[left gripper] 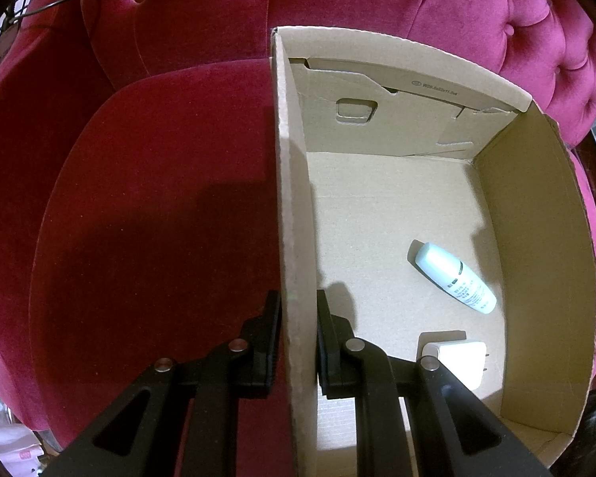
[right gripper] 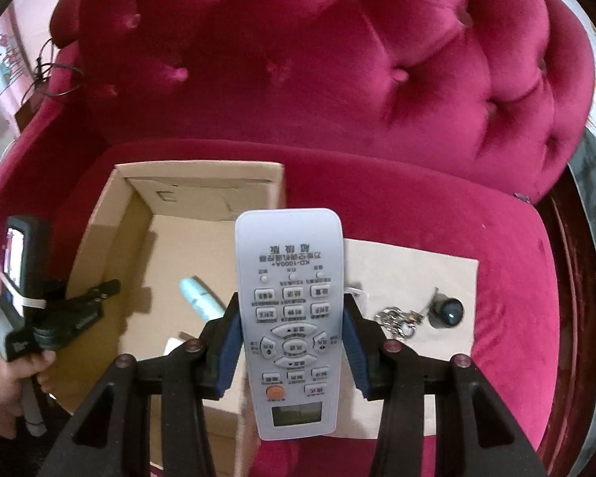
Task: Organize rigid objects
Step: 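Lift the white remote with the right gripper and carry it over the box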
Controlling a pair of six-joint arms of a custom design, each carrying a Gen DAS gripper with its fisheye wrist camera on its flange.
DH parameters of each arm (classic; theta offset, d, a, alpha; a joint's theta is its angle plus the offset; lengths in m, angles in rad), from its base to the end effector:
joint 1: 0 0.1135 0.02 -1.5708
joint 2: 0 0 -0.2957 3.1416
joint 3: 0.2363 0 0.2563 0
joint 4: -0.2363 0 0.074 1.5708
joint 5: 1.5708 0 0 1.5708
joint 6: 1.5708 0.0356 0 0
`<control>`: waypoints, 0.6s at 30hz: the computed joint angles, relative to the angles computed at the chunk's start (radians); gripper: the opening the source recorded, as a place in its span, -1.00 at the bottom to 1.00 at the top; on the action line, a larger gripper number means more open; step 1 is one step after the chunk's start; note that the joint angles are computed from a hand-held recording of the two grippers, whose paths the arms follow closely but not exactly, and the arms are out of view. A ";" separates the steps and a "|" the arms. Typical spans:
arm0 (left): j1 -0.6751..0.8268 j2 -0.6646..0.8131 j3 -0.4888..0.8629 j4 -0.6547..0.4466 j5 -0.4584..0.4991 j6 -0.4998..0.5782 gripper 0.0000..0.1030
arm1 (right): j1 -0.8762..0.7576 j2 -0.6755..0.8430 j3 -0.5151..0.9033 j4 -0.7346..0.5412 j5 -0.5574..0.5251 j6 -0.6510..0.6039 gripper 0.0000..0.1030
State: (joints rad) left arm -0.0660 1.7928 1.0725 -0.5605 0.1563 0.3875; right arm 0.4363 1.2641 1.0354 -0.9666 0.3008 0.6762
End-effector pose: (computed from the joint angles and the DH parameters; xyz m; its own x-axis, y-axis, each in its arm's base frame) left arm 0.3421 -0.0282 0.1781 -0.8439 0.4299 -0.3211 0.4628 0.8860 -0.0301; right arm 0.2099 0.0862 0.2969 -0.8486 0.2639 -0.4585 0.2897 0.9570 0.0145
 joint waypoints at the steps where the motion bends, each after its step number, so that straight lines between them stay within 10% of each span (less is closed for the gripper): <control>1: 0.000 0.000 0.001 -0.001 0.000 0.000 -0.68 | 0.011 0.014 0.013 0.004 -0.002 -0.001 -0.04; 18: 0.001 0.001 0.000 0.000 0.002 0.000 -0.68 | 0.088 0.245 0.118 0.135 -0.070 -0.013 -0.04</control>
State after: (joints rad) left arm -0.0653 1.7940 1.0726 -0.5603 0.1584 0.3873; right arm 0.5245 1.5095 1.1534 -0.8320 0.2303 0.6636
